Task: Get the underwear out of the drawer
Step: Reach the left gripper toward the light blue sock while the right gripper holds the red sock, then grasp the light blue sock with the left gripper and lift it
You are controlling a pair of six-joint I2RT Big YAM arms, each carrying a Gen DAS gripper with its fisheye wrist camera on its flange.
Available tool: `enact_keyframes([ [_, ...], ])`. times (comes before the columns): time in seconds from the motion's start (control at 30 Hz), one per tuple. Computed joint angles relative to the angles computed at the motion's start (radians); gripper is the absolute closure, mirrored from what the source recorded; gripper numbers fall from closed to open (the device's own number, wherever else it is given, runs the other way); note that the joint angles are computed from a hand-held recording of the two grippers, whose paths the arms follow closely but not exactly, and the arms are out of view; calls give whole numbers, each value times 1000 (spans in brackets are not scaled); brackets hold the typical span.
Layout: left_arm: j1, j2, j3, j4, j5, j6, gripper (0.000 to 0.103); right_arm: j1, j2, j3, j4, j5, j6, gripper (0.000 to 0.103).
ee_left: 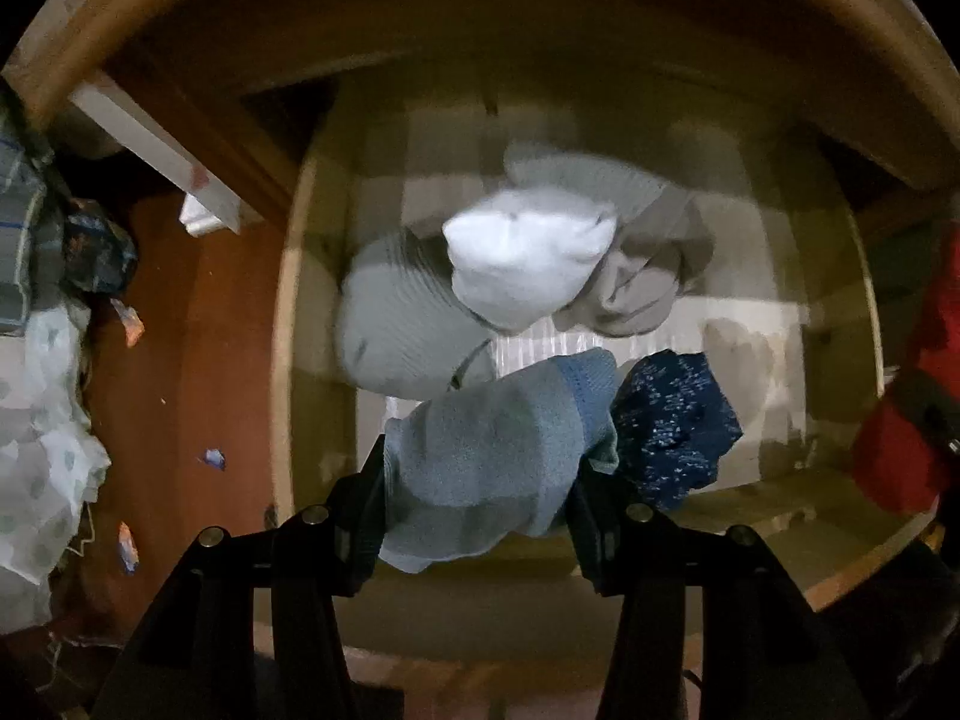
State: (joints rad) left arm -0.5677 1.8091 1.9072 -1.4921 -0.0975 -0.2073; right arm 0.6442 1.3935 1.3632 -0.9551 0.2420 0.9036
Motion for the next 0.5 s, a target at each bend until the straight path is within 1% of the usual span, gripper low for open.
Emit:
enact_keyframes([
  [0.13,0,-59,-40,62,-33,-1,55,-1,-1,-2,-4,10,2,62],
  [0.3,4,-114,-74,120,-75,21,55,-2,2,0,-12,19,4,62],
  [0.4,-5,-148,-92,150,-119,30,55,-1,4,1,-14,22,1,62],
  [0.5,-18,-176,-103,186,-165,55,55,-1,6,3,-18,23,-1,62],
])
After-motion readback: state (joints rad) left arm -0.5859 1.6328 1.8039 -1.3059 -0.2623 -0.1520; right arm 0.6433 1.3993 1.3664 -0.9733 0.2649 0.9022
